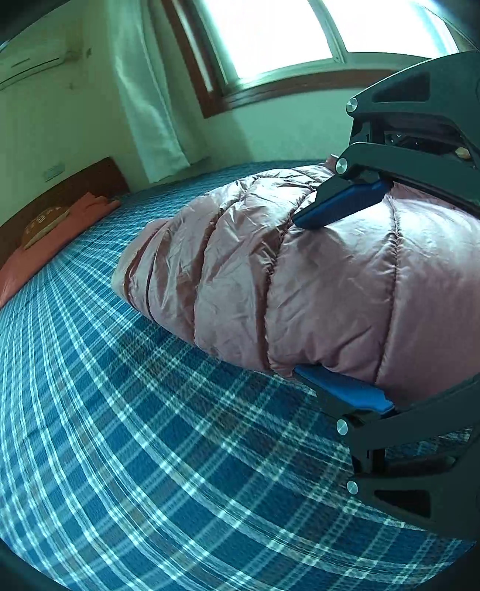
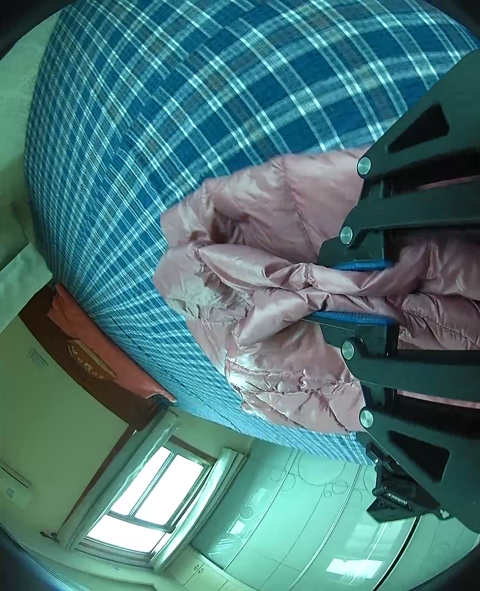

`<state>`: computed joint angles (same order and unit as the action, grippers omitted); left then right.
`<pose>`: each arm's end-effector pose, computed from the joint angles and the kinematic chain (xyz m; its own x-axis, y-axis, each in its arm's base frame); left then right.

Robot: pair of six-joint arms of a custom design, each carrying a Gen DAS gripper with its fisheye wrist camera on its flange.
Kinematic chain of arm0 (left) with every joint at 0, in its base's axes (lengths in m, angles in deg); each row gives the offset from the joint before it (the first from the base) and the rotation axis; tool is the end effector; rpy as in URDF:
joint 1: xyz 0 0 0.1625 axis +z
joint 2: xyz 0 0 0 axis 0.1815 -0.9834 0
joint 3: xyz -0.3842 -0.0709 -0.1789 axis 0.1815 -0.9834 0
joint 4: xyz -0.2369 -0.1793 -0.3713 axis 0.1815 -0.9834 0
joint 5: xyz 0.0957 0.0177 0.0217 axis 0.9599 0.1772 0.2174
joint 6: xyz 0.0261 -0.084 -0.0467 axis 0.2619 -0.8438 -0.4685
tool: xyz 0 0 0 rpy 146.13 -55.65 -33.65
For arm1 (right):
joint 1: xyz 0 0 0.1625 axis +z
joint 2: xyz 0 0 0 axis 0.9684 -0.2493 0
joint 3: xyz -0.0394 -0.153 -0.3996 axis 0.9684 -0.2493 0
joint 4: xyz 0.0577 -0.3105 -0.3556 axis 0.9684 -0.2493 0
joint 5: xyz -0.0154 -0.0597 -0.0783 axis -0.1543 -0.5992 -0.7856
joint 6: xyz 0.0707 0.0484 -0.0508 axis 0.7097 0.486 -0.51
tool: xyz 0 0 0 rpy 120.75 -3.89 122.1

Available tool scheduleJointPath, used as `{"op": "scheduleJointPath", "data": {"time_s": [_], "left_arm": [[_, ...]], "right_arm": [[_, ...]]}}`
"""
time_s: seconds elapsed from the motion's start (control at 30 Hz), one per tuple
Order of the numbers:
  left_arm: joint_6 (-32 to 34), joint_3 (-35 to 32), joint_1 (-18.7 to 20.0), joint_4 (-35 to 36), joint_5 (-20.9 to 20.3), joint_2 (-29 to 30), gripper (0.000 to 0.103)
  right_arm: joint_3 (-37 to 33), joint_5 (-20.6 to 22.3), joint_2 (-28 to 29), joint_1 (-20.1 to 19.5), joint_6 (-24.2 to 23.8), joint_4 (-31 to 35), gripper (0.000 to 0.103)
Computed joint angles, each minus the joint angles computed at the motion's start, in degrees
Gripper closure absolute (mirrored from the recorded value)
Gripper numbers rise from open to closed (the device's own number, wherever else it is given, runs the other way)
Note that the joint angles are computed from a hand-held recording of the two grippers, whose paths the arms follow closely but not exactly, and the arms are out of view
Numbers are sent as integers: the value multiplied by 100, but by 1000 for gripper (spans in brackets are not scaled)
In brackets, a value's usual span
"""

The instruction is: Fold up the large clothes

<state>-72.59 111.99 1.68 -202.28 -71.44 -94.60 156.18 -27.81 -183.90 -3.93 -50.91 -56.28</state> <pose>-0.3273 -0.2816 0.0523 -0.9089 -0.4064 0.0939 -0.3391 0.5887 -0.7338 0.0205 -0.3979 0.3383 -0.9912 -0.0703 0.1120 -0.1195 0.8392 -0.5306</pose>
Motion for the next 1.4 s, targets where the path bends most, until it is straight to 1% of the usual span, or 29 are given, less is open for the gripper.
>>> {"op": "scheduleJointPath", "data": {"time_s": [0.07, 0.2, 0.23, 0.27, 0.3, 0.4, 0.47, 0.53, 0.57, 0.6, 0.63, 0.67, 0.7, 0.77, 0.8, 0.87, 0.9, 0.97, 1.03, 1.07, 1.1, 1.13, 1.17, 1.2, 1.23, 1.27, 1.3, 1.37, 1.4], "left_arm": [[21, -268, 103, 553, -95, 111, 39], [46, -650, 241, 1227, -185, 377, 49], [82, -735, 263, 1375, -194, 456, 54], [117, -778, 265, 1443, -186, 528, 58], [179, -778, 279, 1378, -177, 593, 60], [309, -619, 282, 1036, -129, 641, 62], [421, -582, 270, 951, -96, 619, 62], [563, -479, 204, 762, -45, 548, 59], [644, -416, 157, 682, -33, 486, 58], [699, -371, 123, 594, -16, 452, 55], [712, -297, 59, 533, -16, 372, 47], [637, -194, -36, 529, -41, 244, 38], [543, -117, -137, 507, -58, 163, 36], [317, 94, -386, 488, -111, -34, 35], [210, 160, -506, 527, -124, -95, 33], [-104, 313, -808, 645, -178, -222, 27], [-217, 380, -930, 650, -192, -252, 26], [-506, 476, -1201, 678, -253, -254, 24], [-678, 546, -1366, 539, -272, -188, 24], [-686, 573, -1403, 366, -289, -108, 24], [-657, 592, -1404, 219, -322, -47, 24], [-720, 560, -1399, 301, -343, -17, 24], [-803, 525, -1430, 421, -369, 4, 28], [-770, 500, -1410, 411, -397, 52, 31], [-728, 490, -1388, 388, -418, 93, 38], [-734, 476, -1370, 401, -424, 137, 43], [-719, 465, -1348, 376, -437, 205, 45], [-727, 408, -1333, 479, -464, 308, 50], [-704, 392, -1321, 479, -479, 360, 51]], "right_arm": [[-53, -11, 44, -135, -80, 71, 87], [-106, 131, 179, -470, -243, 159, 87], [-115, 159, 223, -537, -295, 170, 88], [-121, 194, 260, -610, -343, 196, 88], [-122, 286, 302, -705, -386, 213, 90], [-121, 500, 302, -882, -422, 342, 90], [-159, 551, 275, -894, -454, 452, 89], [-197, 726, 119, -982, -436, 771, 84], [-229, 731, 76, -985, -417, 866, 80], [-219, 710, -72, -991, -405, 974, 73], [-212, 696, -214, -1003, -396, 1057, 68], [-163, 751, -446, -1072, -438, 1200, 54], [-117, 856, -716, -1138, -447, 1357, 43], [-43, 1033, -1210, -1302, -572, 1736, 38], [13, 1158, -1567, -1450, -738, 2113, 38], [76, 1311, -2097, -1705, -1019, 2818, 38], [108, 1432, -2409, -1882, -1252, 3277, 38], [209, 1494, -3003, -2161, -1734, 3936, 38], [297, 1473, -3395, -2357, -2056, 4324, 38], [336, 1372, -3490, -2392, -2123, 4380, 38], [402, 1167, -3567, -2379, -2159, 4331, 38], [504, 1007, -3661, -2396, -2166, 4162, 41], [582, 934, -3720, -2491, -2185, 4087, 57], [579, 1032, -3726, -2718, -2322, 4252, 64], [578, 1176, -3739, -2947, -2440, 4419, 71], [595, 1250, -3751, -3109, -2540, 4488, 76], [639, 1276, -3716, -3201, -2646, 4440, 78], [712, 1357, -3705, -3435, -2902, 4508, 80], [733, 1427, -3686, -3557, -2993, 4558, 83]]}}
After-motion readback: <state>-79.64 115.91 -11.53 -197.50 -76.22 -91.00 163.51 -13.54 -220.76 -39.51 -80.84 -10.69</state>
